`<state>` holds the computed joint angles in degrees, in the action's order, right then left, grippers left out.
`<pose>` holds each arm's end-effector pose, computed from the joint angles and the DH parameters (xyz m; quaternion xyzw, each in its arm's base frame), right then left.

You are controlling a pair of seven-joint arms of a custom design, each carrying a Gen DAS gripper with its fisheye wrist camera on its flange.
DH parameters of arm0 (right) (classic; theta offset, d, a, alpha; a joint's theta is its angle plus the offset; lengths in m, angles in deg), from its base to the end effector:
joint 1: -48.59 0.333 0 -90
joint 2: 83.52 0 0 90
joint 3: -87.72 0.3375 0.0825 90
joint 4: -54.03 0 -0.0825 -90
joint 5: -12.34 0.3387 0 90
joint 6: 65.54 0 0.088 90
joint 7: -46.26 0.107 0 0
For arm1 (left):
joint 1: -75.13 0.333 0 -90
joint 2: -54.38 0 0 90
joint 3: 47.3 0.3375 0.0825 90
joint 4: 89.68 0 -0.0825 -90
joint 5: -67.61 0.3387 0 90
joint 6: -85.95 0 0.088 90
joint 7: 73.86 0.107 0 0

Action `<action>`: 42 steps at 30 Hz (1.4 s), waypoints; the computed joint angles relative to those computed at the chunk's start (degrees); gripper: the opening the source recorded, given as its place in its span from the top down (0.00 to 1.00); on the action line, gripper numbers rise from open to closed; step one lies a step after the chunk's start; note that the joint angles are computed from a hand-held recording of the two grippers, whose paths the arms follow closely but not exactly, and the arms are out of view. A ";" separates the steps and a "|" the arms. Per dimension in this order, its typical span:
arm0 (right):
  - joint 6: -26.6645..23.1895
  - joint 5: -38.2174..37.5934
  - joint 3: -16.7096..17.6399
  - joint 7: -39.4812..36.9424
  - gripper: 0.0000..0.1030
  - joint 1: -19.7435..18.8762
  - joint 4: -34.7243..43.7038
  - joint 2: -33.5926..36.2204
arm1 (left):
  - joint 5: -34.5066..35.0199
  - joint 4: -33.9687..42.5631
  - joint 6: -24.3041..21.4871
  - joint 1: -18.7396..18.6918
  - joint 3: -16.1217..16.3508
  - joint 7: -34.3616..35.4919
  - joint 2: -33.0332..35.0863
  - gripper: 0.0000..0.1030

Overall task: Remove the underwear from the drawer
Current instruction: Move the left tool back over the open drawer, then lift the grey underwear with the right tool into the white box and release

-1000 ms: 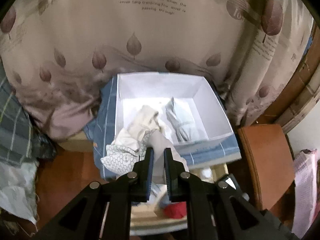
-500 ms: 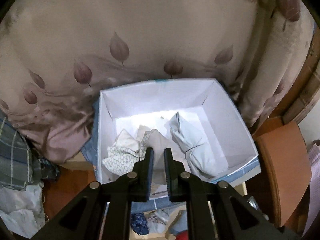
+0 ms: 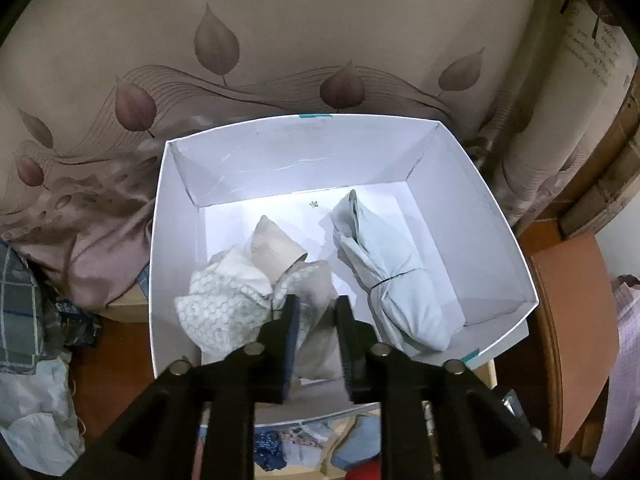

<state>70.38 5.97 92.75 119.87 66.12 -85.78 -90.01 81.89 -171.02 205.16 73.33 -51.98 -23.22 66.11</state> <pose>0.4063 0.1679 0.4023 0.9173 -0.3950 0.0480 0.0132 0.6162 -0.0510 0.6554 -0.8345 0.4905 -0.1665 0.1879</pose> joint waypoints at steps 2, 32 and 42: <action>-0.22 -0.12 0.04 0.07 0.47 -0.03 0.10 0.00 | 2.09 -0.32 -0.28 -0.61 0.23 -1.47 -0.43 0.56; -7.40 -3.42 0.54 3.30 0.43 1.21 6.74 4.99 | -1.73 -41.73 9.86 -1.07 -5.50 -12.86 -24.80 0.45; -3.76 -3.95 0.93 4.38 0.53 1.66 3.12 2.07 | -6.18 -45.80 11.83 -2.41 -5.62 -16.14 -19.70 0.45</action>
